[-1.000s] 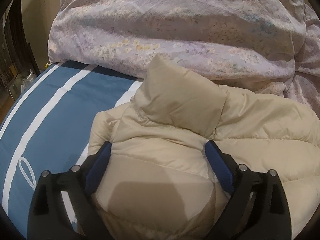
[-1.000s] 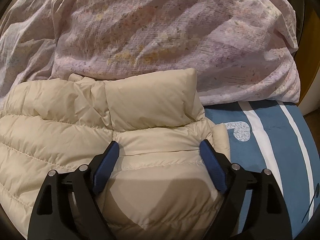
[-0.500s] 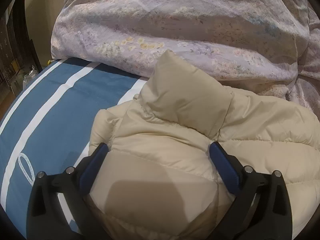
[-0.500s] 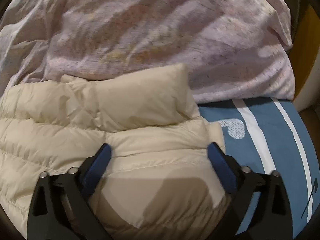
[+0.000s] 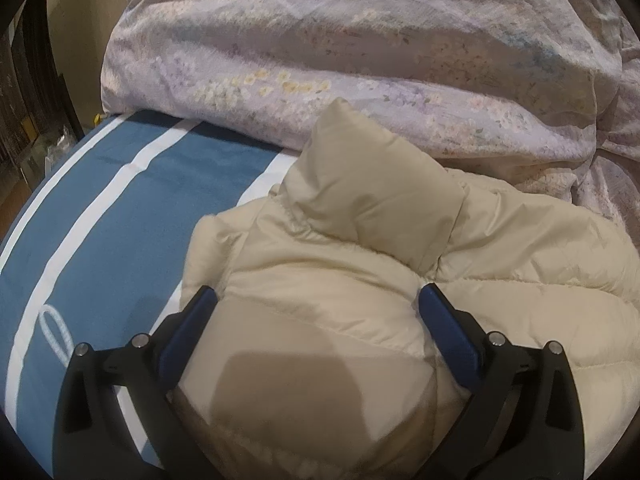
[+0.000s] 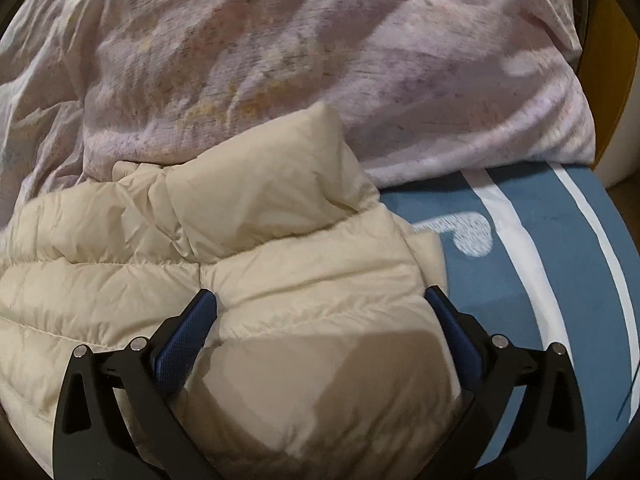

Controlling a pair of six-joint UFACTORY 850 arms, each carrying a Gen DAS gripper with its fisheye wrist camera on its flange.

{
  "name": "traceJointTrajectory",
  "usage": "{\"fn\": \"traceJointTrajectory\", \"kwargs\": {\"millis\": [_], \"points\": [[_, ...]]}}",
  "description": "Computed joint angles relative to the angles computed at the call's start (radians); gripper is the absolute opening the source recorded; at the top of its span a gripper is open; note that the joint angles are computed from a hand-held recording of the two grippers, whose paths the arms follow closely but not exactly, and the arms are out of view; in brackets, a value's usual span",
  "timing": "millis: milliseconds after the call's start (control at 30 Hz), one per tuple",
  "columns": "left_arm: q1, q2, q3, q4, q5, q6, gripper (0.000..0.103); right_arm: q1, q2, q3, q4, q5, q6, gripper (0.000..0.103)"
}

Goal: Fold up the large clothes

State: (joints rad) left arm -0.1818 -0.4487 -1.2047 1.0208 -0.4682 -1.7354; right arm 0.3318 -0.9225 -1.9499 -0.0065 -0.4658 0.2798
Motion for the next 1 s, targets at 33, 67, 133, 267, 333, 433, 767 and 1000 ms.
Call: {"fn": "traceJointTrajectory", "kwargs": {"millis": [33, 67, 133, 267, 333, 433, 767, 1000], "points": [[0.001, 0.017, 0.013, -0.017, 0.014, 0.009, 0.098, -0.008, 0.011, 0.007, 0.036, -0.007, -0.022, 0.102], [0.002, 0.040, 0.035, -0.002, 0.033, -0.016, 0.098, -0.020, 0.040, 0.045, 0.105, 0.009, -0.066, 0.102], [-0.002, 0.091, 0.083, 0.037, 0.052, -0.070, 0.098, -0.043, 0.102, 0.125, 0.205, 0.047, -0.131, 0.102], [-0.001, 0.182, 0.173, 0.040, 0.086, -0.106, 0.098, -0.093, 0.183, 0.235, 0.384, 0.047, -0.238, 0.102], [0.011, 0.220, 0.217, -0.002, 0.125, -0.092, 0.098, -0.117, 0.213, 0.282, 0.491, 0.036, -0.308, 0.102], [0.012, 0.261, 0.269, -0.018, 0.147, -0.107, 0.098, -0.139, 0.261, 0.361, 0.626, 0.023, -0.405, 0.102], [0.040, 0.317, 0.355, -0.429, 0.317, 0.210, 0.088, -0.146, 0.321, 0.488, 0.843, -0.036, -0.574, 0.098], [0.042, 0.341, 0.382, -0.440, 0.364, 0.154, 0.068, -0.131, 0.346, 0.538, 0.910, -0.031, -0.602, 0.078]]}}
